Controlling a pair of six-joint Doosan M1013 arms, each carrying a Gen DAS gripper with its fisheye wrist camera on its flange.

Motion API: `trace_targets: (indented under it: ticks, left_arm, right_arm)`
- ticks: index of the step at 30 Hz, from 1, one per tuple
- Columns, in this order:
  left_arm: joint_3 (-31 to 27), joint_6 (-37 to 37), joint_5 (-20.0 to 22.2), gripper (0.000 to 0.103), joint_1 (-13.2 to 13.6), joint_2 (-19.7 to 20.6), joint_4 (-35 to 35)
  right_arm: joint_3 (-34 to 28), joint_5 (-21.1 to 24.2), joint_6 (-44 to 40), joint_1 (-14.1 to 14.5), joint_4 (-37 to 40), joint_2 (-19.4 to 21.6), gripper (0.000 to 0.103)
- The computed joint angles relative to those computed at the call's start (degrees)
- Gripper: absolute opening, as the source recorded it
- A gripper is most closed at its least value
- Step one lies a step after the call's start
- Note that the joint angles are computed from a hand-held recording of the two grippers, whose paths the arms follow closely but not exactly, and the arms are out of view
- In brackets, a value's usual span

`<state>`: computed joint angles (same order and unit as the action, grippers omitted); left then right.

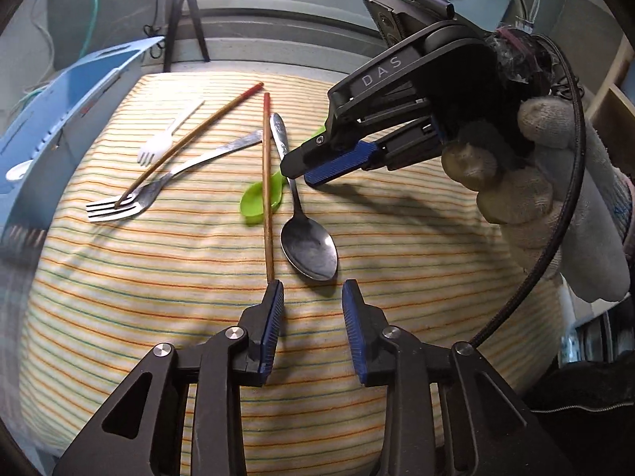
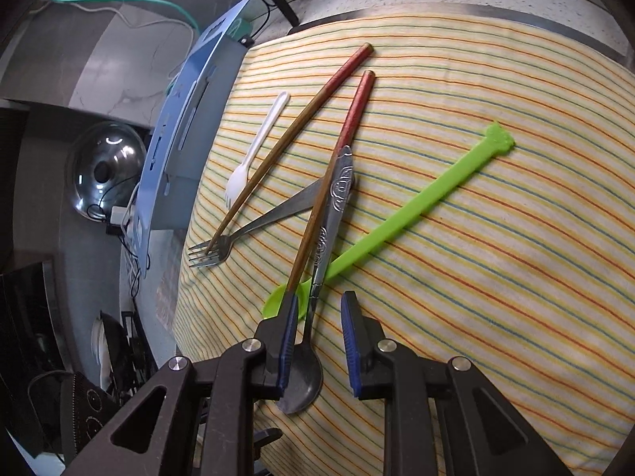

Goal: Organize utensils

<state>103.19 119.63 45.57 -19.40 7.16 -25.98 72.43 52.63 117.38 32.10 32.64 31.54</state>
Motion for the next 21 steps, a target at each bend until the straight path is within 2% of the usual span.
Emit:
trace_targets:
  ticks: [5,11,16,21]
  left_arm:
    - [1.7,-4.1,-3.9,0.029,-1.8,-1.6,4.0]
    - [2.0,-8.7,-5.4,0.029,-4.0,-1.8,9.5]
    - [2.3,-10.4,-7.4,0.027,-4.5,-1.8,12.0]
    - [1.9,-8.2,-6.8,0.026,-4.0,-1.5,9.9]
  right_arm:
    - [-0.8,0.5,-0.8,-0.2,0.6,0.7,0.020]
    - [-1.4,1.0,-0.8,0.2,-0.3,1.0,0.020]
    - [-2.4,2.0,0.6,0.5,-1.3,1.5,0.015]
    - [-3.9,3.5,1.3,1.0,-3.5,2.3,0.012]
